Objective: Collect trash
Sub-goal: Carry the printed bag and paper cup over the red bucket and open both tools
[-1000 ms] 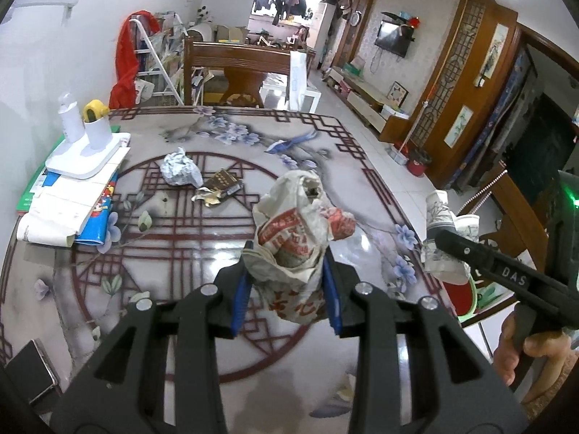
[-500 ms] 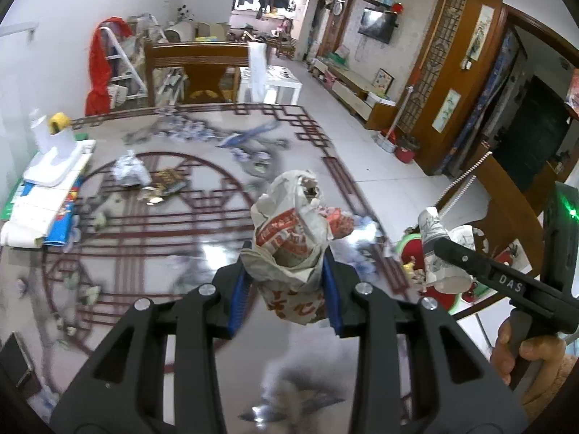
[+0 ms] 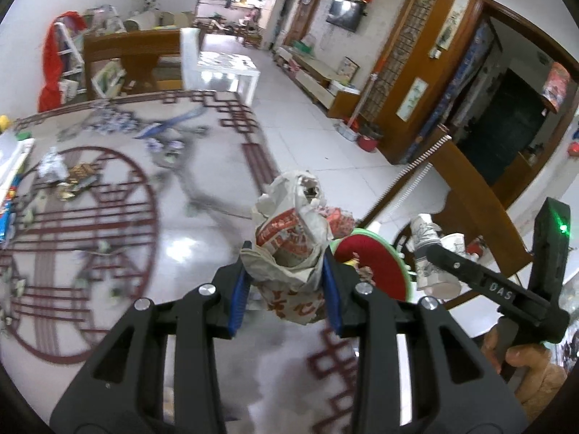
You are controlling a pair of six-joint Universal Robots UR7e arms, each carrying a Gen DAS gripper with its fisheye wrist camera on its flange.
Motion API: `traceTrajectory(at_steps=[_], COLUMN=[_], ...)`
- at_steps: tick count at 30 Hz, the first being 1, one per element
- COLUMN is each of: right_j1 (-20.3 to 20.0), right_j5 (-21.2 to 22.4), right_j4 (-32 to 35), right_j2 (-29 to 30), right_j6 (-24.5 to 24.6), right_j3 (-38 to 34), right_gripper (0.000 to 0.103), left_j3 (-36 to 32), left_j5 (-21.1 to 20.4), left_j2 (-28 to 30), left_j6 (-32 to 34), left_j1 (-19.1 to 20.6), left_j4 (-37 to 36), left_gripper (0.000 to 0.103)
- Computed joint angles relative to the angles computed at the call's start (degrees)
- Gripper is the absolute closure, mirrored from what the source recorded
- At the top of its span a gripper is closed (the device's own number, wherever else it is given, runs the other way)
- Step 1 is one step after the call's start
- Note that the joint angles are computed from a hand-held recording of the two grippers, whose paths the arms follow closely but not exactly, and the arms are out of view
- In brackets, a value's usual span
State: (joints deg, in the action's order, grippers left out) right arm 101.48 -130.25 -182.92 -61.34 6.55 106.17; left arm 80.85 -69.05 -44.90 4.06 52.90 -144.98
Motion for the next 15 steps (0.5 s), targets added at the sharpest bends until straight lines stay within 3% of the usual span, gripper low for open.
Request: traceTrajectory(at_steps=[15], right_j1=[-7.2], right_j5=[-1.2], right_j4=[1.5], right_j2=[-8.1], right_j6=[3.5], right_j3=[6.1], right_gripper=[0.05], left_j3=[-12.1], left_j5=[-7.5], left_j2=[13.7], left_j6=[2.0], left_j1=[-2.7], left_j4=[7.2], left_gripper=[0.069])
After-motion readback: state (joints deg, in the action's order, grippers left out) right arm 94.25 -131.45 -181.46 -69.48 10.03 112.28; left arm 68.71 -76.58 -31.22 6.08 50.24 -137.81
